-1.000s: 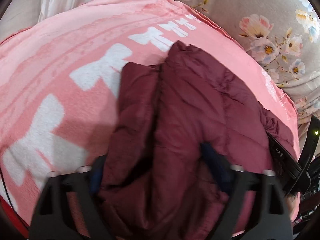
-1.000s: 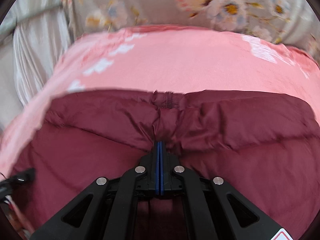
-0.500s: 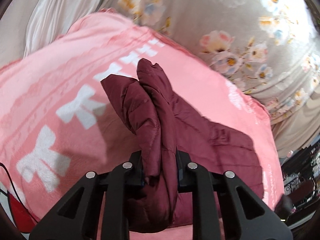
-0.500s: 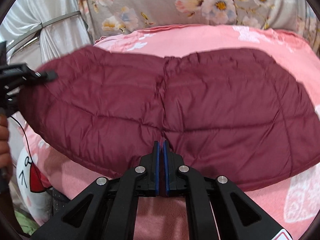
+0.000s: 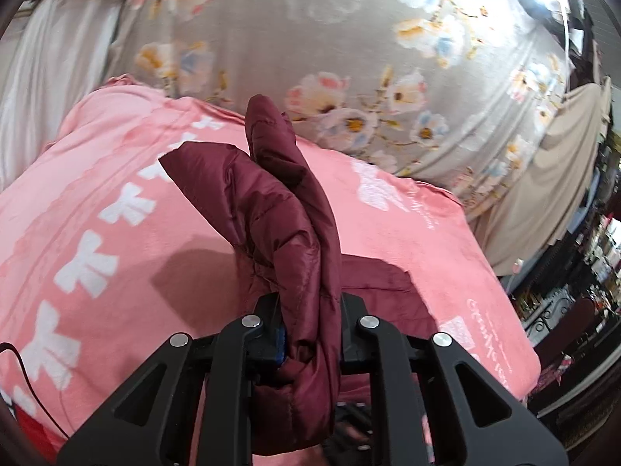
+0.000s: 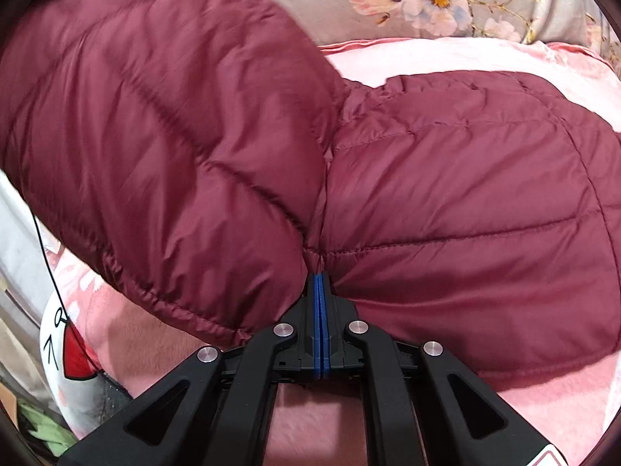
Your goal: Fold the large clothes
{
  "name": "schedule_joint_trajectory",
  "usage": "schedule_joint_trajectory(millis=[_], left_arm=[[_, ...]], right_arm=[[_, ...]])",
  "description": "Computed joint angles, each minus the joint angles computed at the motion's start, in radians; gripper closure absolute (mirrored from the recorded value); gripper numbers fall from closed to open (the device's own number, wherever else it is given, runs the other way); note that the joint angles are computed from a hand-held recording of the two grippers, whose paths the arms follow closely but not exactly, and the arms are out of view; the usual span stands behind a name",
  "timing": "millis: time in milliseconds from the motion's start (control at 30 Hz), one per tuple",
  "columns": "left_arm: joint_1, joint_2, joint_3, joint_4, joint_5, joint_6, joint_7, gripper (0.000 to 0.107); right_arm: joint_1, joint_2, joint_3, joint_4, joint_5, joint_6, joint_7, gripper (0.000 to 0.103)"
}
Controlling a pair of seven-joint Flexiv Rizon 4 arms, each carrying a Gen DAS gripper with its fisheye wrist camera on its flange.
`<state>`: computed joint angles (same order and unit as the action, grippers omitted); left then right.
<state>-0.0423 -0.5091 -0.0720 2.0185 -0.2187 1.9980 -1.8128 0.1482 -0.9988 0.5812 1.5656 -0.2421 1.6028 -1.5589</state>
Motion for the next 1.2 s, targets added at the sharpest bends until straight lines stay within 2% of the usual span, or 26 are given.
schedule_joint_trajectory(millis=[67, 200, 267, 533, 667, 767, 900, 1067, 1200], left_arm=[[-0.006, -0.017, -0.007, -0.039, 0.001, -0.02, 0.012, 0.092], [-0.037, -0.058, -0.009, -0.126, -0.009, -0.064, 0.047, 0.092], [-0.061, -0.085, -0.005, -0.183, -0.018, -0.098, 0.073, 0.092], [-0.148, -0.203, 0.013, -0.403, -0.053, -0.247, 0.156, 0.093], [-0.226, -0.272, 0.085, -0.525, -0.068, -0.352, 0.162, 0.093], [-0.266, -0.319, 0.128, -0.603, -0.059, -0.429, 0.147, 0.093], [-0.302, -0.379, 0.169, -0.701, -0.021, -0.532, 0.11, 0.093], [-0.323, -0.442, 0.192, -0.807, 0.044, -0.644, 0.06, 0.094], [-0.334, -0.499, 0.204, -0.904, 0.098, -0.737, 0.022, 0.093]], right_arm=[[-0.009, -0.003, 0.014, -0.004, 0.002, -0.002, -0.001, 0.097], [-0.139, -0.013, 0.152, 0.038, 0.031, 0.001, -0.028, 0.098], [-0.17, 0.009, 0.157, 0.077, 0.035, 0.027, -0.03, 0.098], [-0.2, 0.111, 0.028, 0.199, 0.046, 0.171, 0.093, 0.098], [-0.146, 0.159, -0.11, 0.224, 0.089, 0.241, 0.183, 0.098], [-0.119, 0.163, -0.182, 0.216, 0.081, 0.233, 0.235, 0.098], [-0.171, 0.123, -0.151, 0.189, -0.007, 0.163, 0.275, 0.098], [-0.191, 0.107, -0.139, 0.201, -0.061, 0.166, 0.301, 0.098], [-0.238, 0.081, -0.097, 0.192, -0.109, 0.158, 0.306, 0.098]])
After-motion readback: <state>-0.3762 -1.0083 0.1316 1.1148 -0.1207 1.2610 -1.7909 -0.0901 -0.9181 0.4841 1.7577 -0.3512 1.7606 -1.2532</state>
